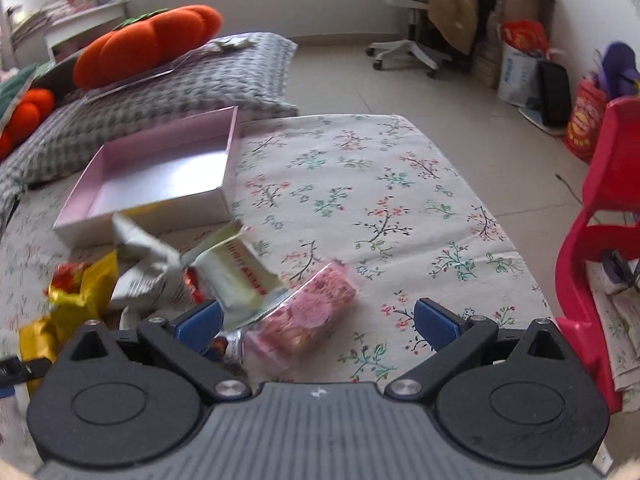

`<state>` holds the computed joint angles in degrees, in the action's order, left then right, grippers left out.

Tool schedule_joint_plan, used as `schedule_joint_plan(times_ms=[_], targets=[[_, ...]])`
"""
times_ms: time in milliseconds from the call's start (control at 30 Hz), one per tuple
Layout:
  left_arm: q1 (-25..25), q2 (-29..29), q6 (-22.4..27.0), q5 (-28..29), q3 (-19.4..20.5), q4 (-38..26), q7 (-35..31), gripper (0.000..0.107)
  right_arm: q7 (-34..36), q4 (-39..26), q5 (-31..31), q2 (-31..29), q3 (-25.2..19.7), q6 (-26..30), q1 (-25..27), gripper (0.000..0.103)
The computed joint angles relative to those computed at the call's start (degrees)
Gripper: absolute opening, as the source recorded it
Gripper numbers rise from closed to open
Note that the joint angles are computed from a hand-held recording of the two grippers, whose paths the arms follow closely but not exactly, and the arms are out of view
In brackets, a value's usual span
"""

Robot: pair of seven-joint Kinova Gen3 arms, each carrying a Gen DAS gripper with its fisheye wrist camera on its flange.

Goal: Organize snacks
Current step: 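Grasp the yellow pastry packet with the left gripper while the right grasps the pink candy bag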

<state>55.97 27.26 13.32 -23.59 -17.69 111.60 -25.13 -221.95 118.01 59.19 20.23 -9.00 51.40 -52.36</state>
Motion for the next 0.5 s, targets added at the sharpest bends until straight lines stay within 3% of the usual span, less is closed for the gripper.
schedule_joint_plan(times_ms=[133,233,367,500], targets=[[-1.24,1.44,1.24,-0.29,1.77,-2.16,-1.45,0.103,-2.32,1.66,1.09,-0.54,1.07,-6.78,3.45,0.102],[-3.09,2.28,1.64,0.46,3.58,-3.11,-2.46,0.103,-1.6,0.59,-1.68,0.66,2.21,-9.67,5.8,0.1],[-1.68,2.81,0.93,0.11,1.79,-3.08,-2.39,0.101,-0.56,-0.36,-4.83,1.95,3.72,-10.05,5.8,0.093],[-0.96,3.06,-0.15,0.21,0.67,-2.71,-2.66,0.095,-0.65,0.03,-5.13,2.59,5.69,-15.55,6.7,0.081]])
